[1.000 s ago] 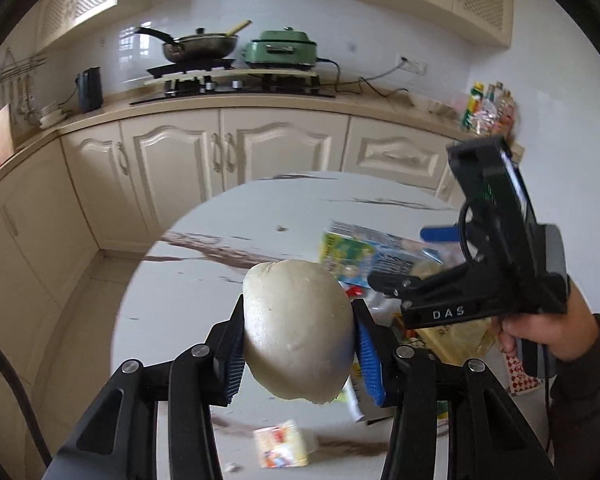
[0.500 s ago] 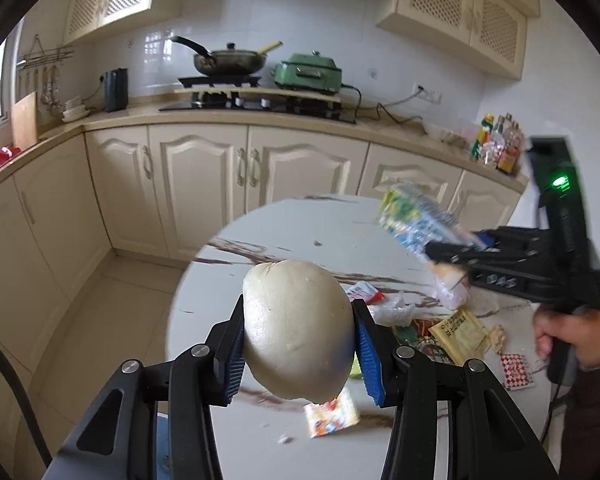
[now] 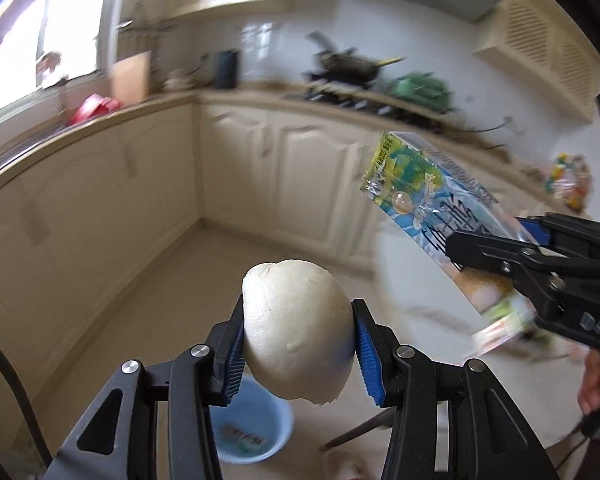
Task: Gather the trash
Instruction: 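Carry the bun and carton over the blue bin and release both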
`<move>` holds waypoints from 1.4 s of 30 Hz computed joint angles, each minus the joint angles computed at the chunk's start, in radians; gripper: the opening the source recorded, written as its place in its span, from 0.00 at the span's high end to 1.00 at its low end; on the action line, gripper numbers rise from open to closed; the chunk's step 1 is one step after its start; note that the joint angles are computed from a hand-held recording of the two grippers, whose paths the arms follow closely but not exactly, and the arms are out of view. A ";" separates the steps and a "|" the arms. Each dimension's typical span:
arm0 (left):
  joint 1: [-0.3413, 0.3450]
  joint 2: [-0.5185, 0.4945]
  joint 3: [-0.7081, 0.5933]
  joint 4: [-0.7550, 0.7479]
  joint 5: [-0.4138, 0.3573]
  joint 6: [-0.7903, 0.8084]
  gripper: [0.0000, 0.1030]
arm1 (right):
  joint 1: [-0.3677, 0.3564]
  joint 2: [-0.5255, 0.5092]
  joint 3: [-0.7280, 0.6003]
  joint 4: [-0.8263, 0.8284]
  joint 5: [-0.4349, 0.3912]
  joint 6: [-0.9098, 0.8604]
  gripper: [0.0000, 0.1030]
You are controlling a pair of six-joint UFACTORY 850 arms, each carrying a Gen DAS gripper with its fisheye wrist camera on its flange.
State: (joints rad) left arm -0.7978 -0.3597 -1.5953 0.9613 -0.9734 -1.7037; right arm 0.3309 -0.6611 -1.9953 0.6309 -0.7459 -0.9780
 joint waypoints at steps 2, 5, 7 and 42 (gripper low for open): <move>0.009 0.044 0.081 -0.033 -0.015 -0.027 0.57 | 0.039 -0.009 0.023 -0.002 0.004 0.008 0.65; 0.036 0.104 0.221 -0.105 0.038 -0.071 0.57 | 0.098 -0.036 0.063 -0.041 0.034 0.055 0.65; 0.056 0.110 0.276 -0.155 0.067 -0.074 0.57 | 0.137 -0.077 0.071 -0.113 0.054 0.124 0.65; 0.236 0.041 0.366 -0.582 0.235 0.158 0.46 | 0.158 -0.489 -0.183 -0.277 -0.126 0.445 0.30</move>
State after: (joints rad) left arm -0.5614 -0.3189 -1.2293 0.3797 -0.7381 -1.5452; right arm 0.4886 -1.1505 -2.1780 0.3535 -0.8718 -0.5329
